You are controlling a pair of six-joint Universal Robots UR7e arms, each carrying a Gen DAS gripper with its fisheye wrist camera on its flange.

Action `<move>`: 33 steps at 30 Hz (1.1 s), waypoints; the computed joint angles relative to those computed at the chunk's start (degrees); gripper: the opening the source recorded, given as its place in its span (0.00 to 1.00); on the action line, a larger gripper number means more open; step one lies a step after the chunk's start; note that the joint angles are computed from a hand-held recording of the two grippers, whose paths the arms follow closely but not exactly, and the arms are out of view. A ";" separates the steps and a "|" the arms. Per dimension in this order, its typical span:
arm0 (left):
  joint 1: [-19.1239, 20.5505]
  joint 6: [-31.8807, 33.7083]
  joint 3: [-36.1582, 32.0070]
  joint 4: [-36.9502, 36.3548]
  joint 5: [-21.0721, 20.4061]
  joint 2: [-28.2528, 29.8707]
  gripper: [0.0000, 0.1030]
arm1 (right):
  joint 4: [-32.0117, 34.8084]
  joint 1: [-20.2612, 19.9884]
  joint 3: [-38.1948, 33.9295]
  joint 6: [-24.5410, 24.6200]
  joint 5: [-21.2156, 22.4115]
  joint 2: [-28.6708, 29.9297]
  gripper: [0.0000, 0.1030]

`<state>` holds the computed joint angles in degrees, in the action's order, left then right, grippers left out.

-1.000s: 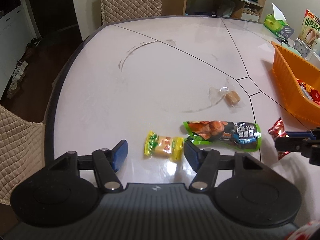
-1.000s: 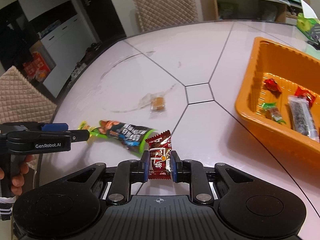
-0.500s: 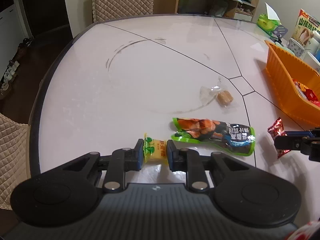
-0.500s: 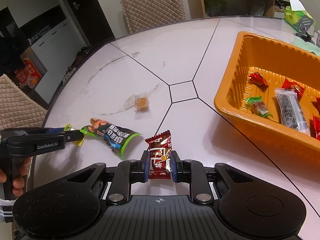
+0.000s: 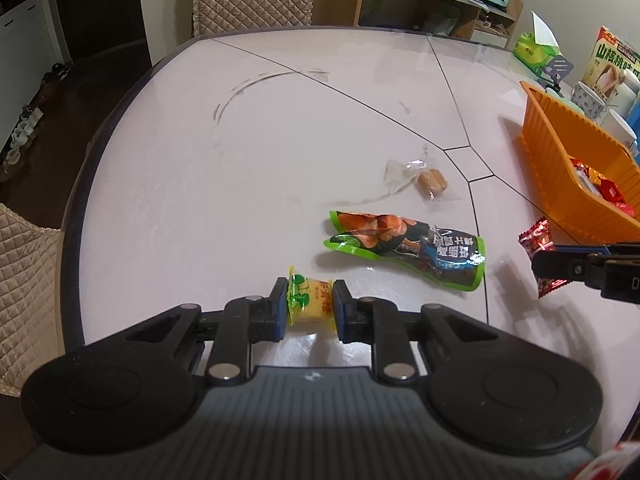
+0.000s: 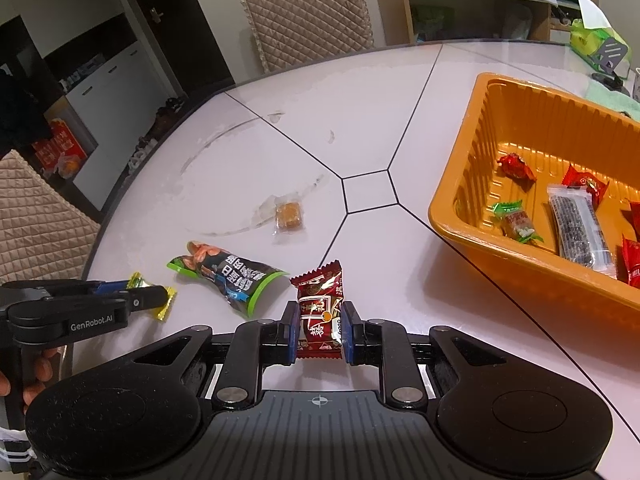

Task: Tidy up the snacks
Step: 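Carry both snacks over the orange tray and lower them in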

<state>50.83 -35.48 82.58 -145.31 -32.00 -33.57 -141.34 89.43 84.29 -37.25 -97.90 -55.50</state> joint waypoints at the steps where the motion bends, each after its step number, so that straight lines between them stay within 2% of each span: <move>1: -0.18 -0.38 0.13 0.14 0.10 -0.11 0.20 | 0.07 -0.02 0.09 -0.07 0.24 -0.17 0.21; 10: -2.33 -2.04 1.09 -0.59 0.19 -0.82 0.20 | 0.37 -0.40 1.07 -0.40 2.04 -2.03 0.21; 18: -4.66 -0.09 -0.66 -2.09 -0.92 0.63 0.20 | 1.34 -1.45 1.99 -0.52 2.88 -4.59 0.21; 26: -6.35 4.55 -5.70 -3.82 -3.78 4.42 0.20 | 1.84 -3.09 2.49 -0.26 3.53 -7.99 0.21; 33: -6.71 11.30 -13.98 -4.84 -6.65 9.84 0.20 | 0.99 -5.17 1.76 1.32 2.94 -10.40 0.21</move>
<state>44.12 -24.18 68.60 -150.15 -38.65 -23.73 -140.35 84.25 86.04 -35.93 -94.96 -65.89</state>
